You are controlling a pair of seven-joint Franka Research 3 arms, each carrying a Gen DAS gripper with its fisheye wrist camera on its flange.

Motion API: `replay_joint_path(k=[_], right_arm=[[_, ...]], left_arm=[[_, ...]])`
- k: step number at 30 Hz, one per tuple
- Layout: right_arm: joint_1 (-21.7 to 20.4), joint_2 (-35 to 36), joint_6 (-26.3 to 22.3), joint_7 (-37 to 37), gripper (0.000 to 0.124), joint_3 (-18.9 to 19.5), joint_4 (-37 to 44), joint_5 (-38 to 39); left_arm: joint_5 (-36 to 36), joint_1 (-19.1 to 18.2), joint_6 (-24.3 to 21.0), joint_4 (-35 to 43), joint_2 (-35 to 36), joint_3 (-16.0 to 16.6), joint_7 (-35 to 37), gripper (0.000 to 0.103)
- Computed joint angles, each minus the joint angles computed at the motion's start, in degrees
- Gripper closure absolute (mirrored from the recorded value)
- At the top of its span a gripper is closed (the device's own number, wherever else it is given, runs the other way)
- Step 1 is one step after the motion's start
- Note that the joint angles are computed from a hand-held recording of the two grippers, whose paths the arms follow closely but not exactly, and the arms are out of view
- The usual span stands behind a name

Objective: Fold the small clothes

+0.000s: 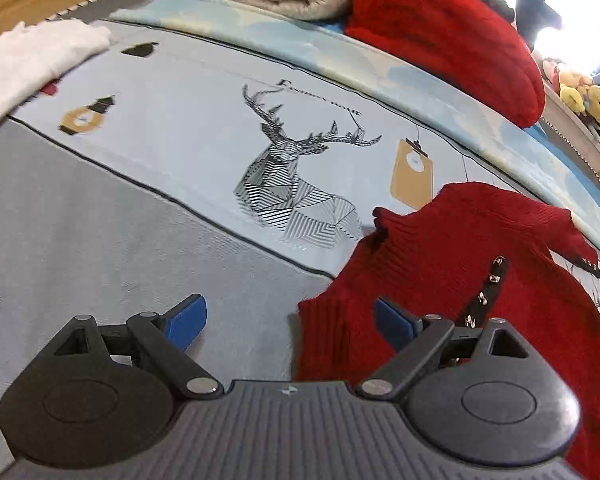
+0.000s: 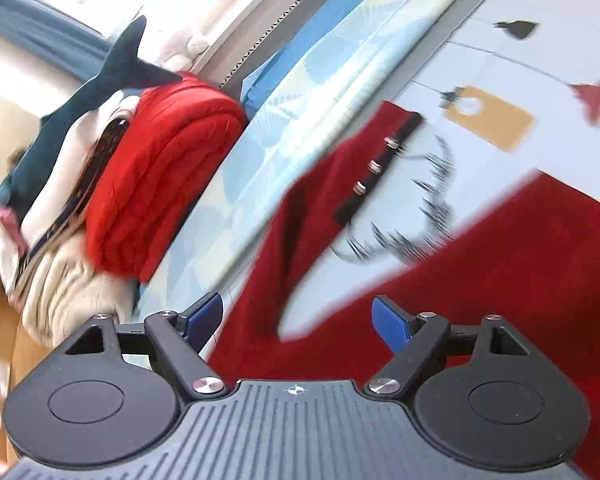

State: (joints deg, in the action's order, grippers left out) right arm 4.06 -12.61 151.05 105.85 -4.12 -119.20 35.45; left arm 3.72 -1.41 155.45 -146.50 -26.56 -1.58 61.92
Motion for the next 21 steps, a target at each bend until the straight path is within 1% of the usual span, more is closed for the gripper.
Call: replay_joint_path(k=[2,4,6,8,10,11,12,13,14,15,16,17,18,19,20,21], right_arm=[[1.3,7.0,1.4,-1.7,0.04,0.2,6.3,2.3],[1.7,14.1,2.7,0.0,0.04,1.7,12.9,0.3],[2.1,20.2,4.0,3.0,0.04,2.5,18.2,-3.6],[3.1,26.3,4.1,8.9,0.04,2.1,23.8,-9.6],[3.7,31.7,3.1,12.9,0.04,1.6,29.3,-12.9],[5.3,34.4,3.4,18.0,0.04,-0.2,31.6,-16.7],[6.0,36.1,3.3,20.6,0.043,-0.9,33.3,-19.0],[6.3,37.9,2.4,22.2,0.049,-1.4,35.4,-20.9],[6.1,40.0,0.0,22.2,0.071,-1.1,38.4,-22.3],[5.2,41.6,-2.5,20.1,0.104,0.0,41.4,-22.8],[5.2,43.0,-5.7,18.5,0.112,0.0,44.4,-24.9],[5.1,43.6,-7.4,16.6,0.112,0.2,46.3,-26.5],[3.3,43.0,-6.4,12.9,0.113,2.3,46.1,-24.1],[1.6,41.6,-4.3,9.9,0.113,4.3,44.5,-20.9],[-1.3,39.1,-1.5,4.9,0.114,7.7,41.7,-14.8],[-4.6,36.8,0.7,-1.8,0.114,11.4,39.0,-7.4]], left_arm=[[-0.8,-0.6,0.5,1.1,2.0,0.5,0.9,0.009],[-1.7,-0.8,-0.1,1.9,3.6,0.8,1.3,0.009],[-3.2,-0.9,-2.0,2.8,5.0,1.6,2.2,0.009],[-4.0,0.0,-4.7,4.0,6.2,1.6,2.1,0.009],[-5.2,0.8,-4.8,4.1,6.9,1.9,1.9,0.009],[-5.7,1.2,-5.0,4.2,7.2,2.0,1.8,0.009],[-6.3,1.5,-4.9,4.2,7.4,2.1,1.8,0.009],[-6.4,1.8,-4.6,4.2,7.5,2.0,1.6,0.009],[-5.6,2.7,-4.1,4.2,7.6,1.4,0.4,0.009],[-4.2,3.7,-3.8,4.3,7.7,0.5,-1.2,0.009],[-3.1,4.5,-3.4,4.3,7.7,0.0,-2.7,0.009],[-2.3,5.0,-2.7,4.2,7.6,-0.3,-4.0,0.009],[-1.7,5.4,-2.0,4.0,7.3,-0.4,-5.1,0.009],[-1.5,5.6,-0.8,3.7,7.2,-0.4,-6.2,0.009],[-1.5,5.5,-0.1,3.6,7.2,-0.3,-6.8,0.009],[-1.3,5.5,0.6,3.5,7.1,-0.2,-7.3,0.009]])
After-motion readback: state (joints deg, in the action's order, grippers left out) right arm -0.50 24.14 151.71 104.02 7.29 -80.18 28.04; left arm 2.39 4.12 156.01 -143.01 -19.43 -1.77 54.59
